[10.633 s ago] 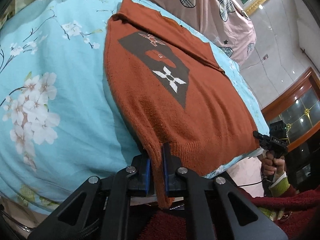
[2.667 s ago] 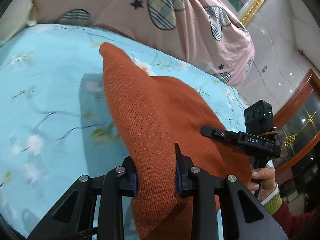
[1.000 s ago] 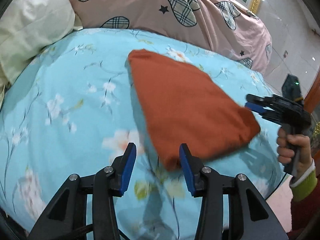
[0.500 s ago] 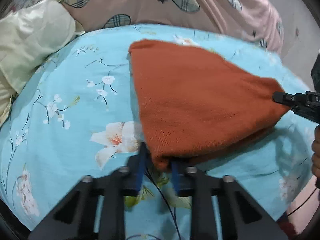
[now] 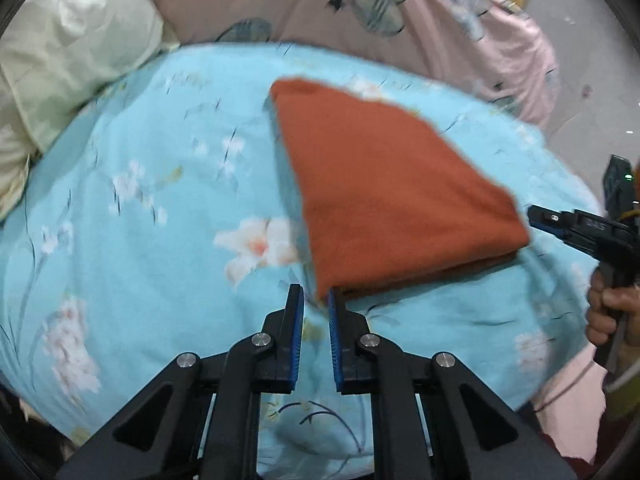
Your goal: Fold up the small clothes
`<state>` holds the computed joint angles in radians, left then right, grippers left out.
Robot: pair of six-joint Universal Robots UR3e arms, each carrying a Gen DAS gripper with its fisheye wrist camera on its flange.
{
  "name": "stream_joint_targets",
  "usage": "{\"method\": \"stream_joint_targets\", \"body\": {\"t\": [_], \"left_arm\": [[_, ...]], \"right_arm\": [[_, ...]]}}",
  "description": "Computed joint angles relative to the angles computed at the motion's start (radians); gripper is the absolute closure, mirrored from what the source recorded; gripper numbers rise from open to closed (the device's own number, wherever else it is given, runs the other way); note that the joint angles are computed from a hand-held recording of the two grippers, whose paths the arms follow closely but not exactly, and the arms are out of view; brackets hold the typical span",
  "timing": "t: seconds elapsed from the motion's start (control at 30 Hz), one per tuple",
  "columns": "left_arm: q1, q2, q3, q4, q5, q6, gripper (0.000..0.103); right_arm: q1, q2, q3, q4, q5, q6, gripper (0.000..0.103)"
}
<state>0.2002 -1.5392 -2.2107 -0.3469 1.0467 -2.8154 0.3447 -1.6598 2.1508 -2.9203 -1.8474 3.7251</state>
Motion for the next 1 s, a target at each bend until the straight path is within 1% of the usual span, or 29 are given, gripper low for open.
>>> {"method": "stream_joint_targets", "body": {"t": [0.07, 0.13, 0.17, 0.2, 0.23, 0.27, 0.3, 0.33, 0.37, 0.4, 0.43, 0.47, 0.5, 0.6, 0.73, 0.83, 0.87, 1.0], "left_arm": [[0.037, 0.027, 0.022, -0.024, -0.102, 0.023, 0.092], [0.035, 0.001, 0.064, -0.022, -0.173, 0.023, 0.092], [0.020, -0.033, 0.093, -0.014, -0.192, 0.024, 0.092], [0.000, -0.073, 0.117, 0.014, -0.188, 0.016, 0.091], [-0.035, -0.138, 0.152, 0.046, -0.155, -0.001, 0.091], [-0.046, -0.166, 0.170, 0.020, -0.148, 0.012, 0.091], [-0.067, -0.208, 0.199, -0.007, -0.131, 0.014, 0.089], [-0.102, -0.274, 0.232, -0.013, -0.047, -0.011, 0.090], [-0.116, -0.306, 0.238, -0.011, -0.006, -0.027, 0.094], [-0.100, -0.324, 0.217, 0.014, -0.027, -0.031, 0.095], [-0.065, -0.320, 0.168, 0.069, -0.085, -0.038, 0.095], [-0.041, -0.311, 0.152, 0.055, -0.117, -0.039, 0.096], [-0.030, -0.306, 0.147, 0.044, -0.128, -0.043, 0.098], [-0.025, -0.293, 0.142, 0.028, -0.127, -0.044, 0.098], [-0.031, -0.266, 0.125, 0.031, -0.100, -0.030, 0.098], [-0.016, -0.247, 0.109, 0.012, -0.108, -0.009, 0.098], [-0.002, -0.218, 0.077, 0.006, -0.114, 0.004, 0.098], [0.014, -0.199, 0.062, -0.016, -0.116, 0.020, 0.098]], "right_arm": [[0.021, 0.017, -0.050, -0.026, 0.004, -0.026, 0.077], [0.038, 0.086, -0.144, -0.011, 0.028, -0.065, 0.077], [0.042, 0.137, -0.196, 0.000, 0.047, -0.091, 0.077], [0.038, 0.183, -0.237, 0.010, 0.065, -0.110, 0.077], [0.036, 0.229, -0.277, 0.033, 0.071, -0.113, 0.077], [0.025, 0.275, -0.315, 0.081, 0.072, -0.100, 0.077], [0.018, 0.308, -0.338, 0.117, 0.060, -0.083, 0.077], [0.000, 0.331, -0.328, 0.118, 0.058, -0.072, 0.082], [-0.032, 0.339, -0.277, 0.062, 0.094, -0.062, 0.088], [-0.056, 0.333, -0.217, -0.019, 0.126, -0.059, 0.090], [-0.060, 0.327, -0.181, -0.071, 0.131, -0.055, 0.091], [-0.063, 0.315, -0.170, -0.070, 0.137, -0.055, 0.091], [-0.060, 0.306, -0.173, -0.049, 0.132, -0.054, 0.091], [-0.032, 0.297, -0.204, 0.021, 0.092, -0.049, 0.091], [0.015, 0.281, -0.184, 0.046, 0.046, -0.029, 0.091], [0.022, 0.248, -0.135, 0.031, 0.044, -0.038, 0.091], [0.023, 0.241, -0.130, 0.036, 0.045, -0.035, 0.091], [0.034, 0.232, -0.147, 0.083, 0.032, -0.030, 0.091]]}}
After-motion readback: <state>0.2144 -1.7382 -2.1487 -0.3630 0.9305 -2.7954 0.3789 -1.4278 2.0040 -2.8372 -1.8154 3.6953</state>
